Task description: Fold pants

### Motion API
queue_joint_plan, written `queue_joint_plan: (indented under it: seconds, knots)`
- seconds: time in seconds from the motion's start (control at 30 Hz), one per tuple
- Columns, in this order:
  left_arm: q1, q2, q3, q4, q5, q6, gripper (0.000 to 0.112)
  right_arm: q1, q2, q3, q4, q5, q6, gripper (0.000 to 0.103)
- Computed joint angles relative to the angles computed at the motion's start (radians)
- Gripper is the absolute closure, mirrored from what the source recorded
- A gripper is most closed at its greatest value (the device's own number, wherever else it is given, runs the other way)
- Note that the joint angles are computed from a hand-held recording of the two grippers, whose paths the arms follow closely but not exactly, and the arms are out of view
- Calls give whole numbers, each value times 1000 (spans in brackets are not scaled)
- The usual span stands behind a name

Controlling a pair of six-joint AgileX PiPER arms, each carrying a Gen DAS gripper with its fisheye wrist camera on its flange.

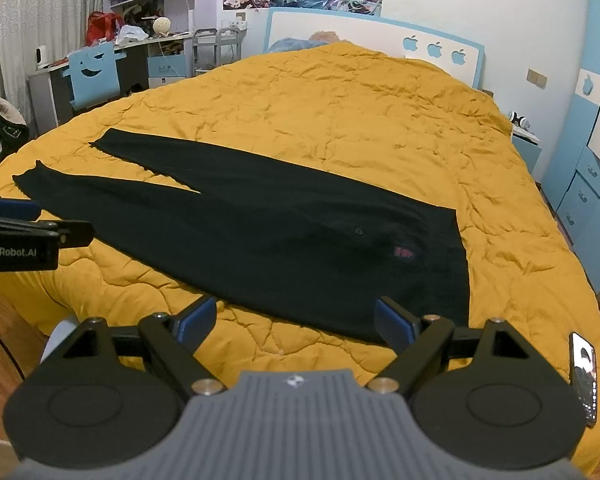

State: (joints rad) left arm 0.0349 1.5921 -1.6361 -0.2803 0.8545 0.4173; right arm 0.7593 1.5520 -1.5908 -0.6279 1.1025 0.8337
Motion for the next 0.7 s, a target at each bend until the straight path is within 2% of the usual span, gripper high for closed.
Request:
queue_joint_plan:
  seconds: [0.7]
  knots:
    - [-2, -1, 3, 3, -3, -5, 20, 4, 1, -5, -2, 12, -1, 21]
